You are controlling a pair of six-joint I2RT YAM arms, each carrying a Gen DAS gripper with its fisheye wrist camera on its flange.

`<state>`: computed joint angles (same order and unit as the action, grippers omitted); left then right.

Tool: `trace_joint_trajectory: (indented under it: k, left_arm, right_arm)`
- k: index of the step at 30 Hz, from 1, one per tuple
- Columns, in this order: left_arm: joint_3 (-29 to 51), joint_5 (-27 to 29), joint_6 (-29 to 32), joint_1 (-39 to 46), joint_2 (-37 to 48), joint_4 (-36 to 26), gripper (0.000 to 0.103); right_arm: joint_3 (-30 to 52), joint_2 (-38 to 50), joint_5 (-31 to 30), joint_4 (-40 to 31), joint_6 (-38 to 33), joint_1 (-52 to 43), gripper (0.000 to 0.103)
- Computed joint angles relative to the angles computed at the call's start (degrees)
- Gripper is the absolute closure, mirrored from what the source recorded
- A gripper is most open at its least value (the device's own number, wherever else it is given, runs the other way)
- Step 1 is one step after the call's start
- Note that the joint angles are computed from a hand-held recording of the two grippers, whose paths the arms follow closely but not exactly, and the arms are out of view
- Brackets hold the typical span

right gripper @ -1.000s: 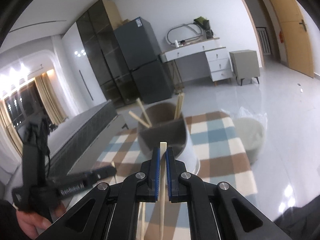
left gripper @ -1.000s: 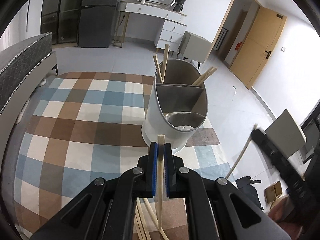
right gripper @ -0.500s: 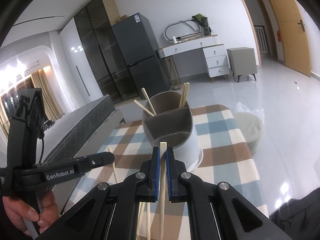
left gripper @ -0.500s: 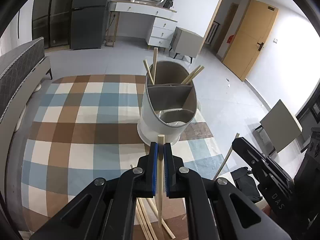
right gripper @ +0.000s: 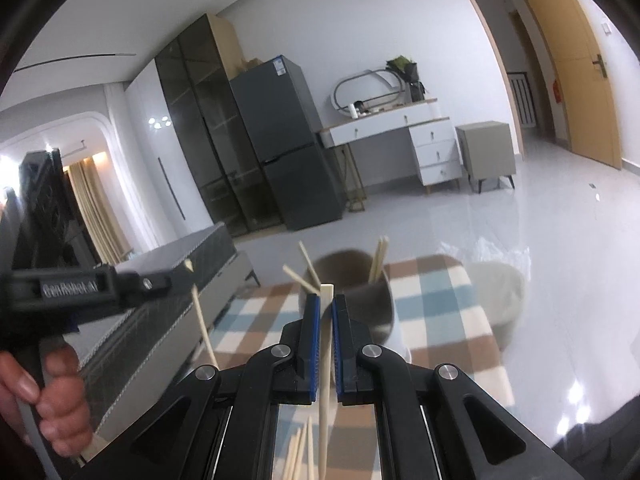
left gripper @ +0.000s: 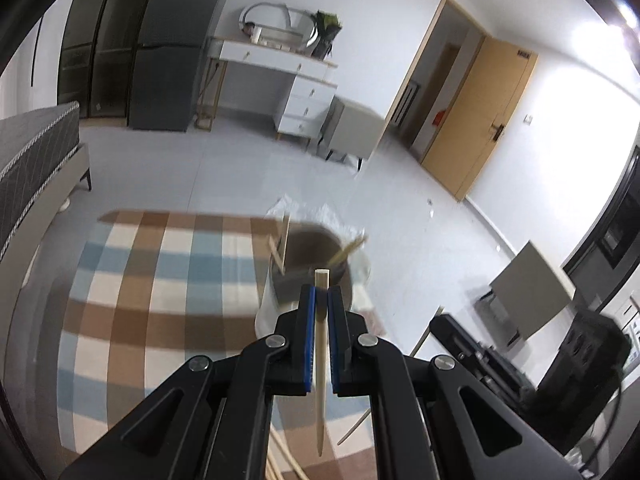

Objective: Organize utensils
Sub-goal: 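Raise both held chopsticks and carry them over the holder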

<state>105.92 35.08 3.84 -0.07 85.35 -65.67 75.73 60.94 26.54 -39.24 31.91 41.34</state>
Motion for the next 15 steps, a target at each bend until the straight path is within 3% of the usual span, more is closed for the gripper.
trace_joint_trajectory:
  k: [11, 15]
  left_arm:
    - [21.0, -0.1, -7.5, -1.6, 11.9, 0.1, 0.102]
    - [24.6, -0.6, -11.8, -1.8, 15.8, 4.3, 0.101]
  right_arm:
    - [16.7, 9.9, -10.7, 2.4, -10.6, -12.5, 0.098]
    - [24.9, 15.9, -14.1, 3.1, -13.9, -16.1, 0.098]
